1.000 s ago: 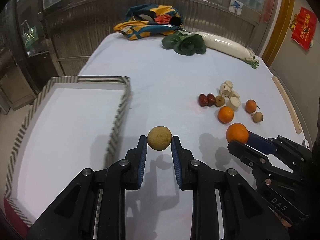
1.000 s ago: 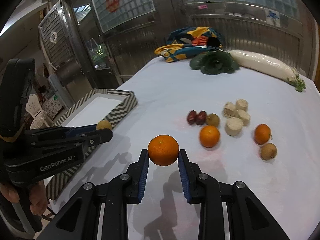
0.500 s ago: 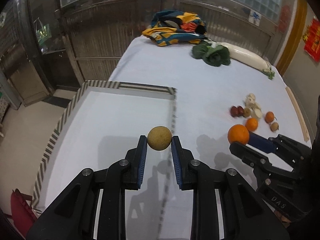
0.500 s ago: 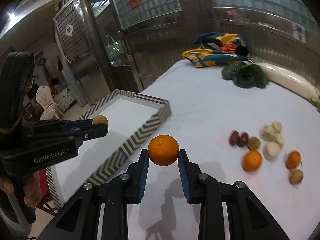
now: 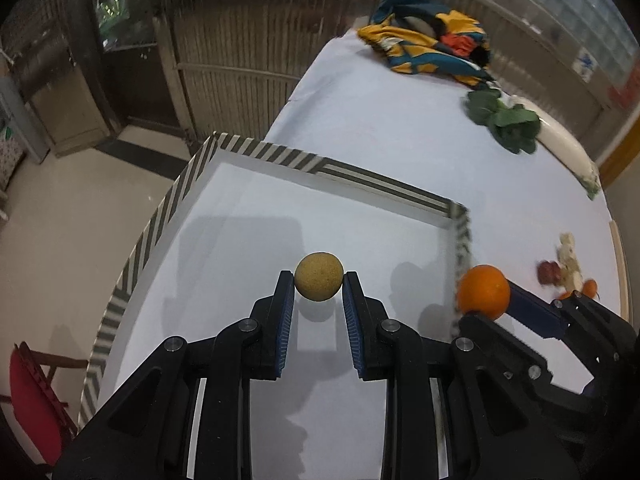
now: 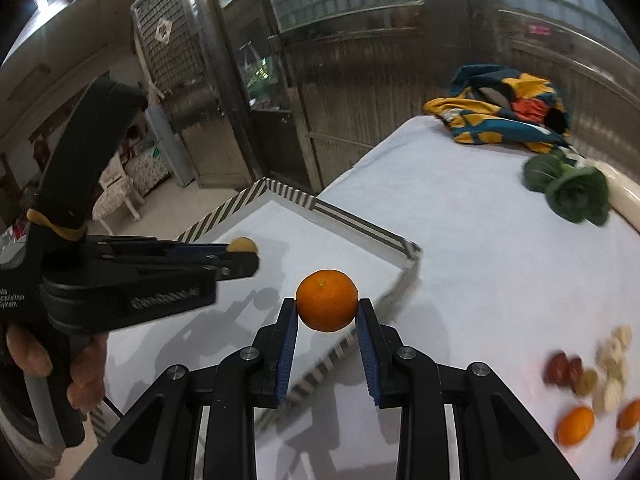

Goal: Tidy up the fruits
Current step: 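Carry both fruits over the striped tray and open both tools to release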

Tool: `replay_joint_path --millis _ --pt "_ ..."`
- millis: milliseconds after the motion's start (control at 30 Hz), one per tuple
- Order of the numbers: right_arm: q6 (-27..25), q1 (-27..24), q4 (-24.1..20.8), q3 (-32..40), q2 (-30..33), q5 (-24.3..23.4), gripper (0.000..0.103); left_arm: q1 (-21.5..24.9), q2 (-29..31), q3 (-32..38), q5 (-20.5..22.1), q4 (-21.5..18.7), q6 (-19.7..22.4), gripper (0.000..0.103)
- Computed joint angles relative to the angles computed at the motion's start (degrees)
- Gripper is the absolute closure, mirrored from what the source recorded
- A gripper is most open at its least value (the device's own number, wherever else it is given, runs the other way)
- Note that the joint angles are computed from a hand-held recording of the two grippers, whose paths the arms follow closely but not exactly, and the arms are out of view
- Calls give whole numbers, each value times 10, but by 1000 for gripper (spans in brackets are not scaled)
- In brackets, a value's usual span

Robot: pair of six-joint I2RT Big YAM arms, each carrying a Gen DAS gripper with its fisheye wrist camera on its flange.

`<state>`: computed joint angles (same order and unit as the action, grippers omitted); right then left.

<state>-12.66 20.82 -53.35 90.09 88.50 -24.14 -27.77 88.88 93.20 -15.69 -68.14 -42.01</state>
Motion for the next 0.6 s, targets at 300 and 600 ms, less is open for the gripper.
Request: replay_joint_path --millis 300,600 --pt "-29 33 -35 49 62 32 74 26 17 -5 14 -4 -12 79" --pt "-41 40 -40 45 64 42 73 37 26 -3 51 -11 -17 64"
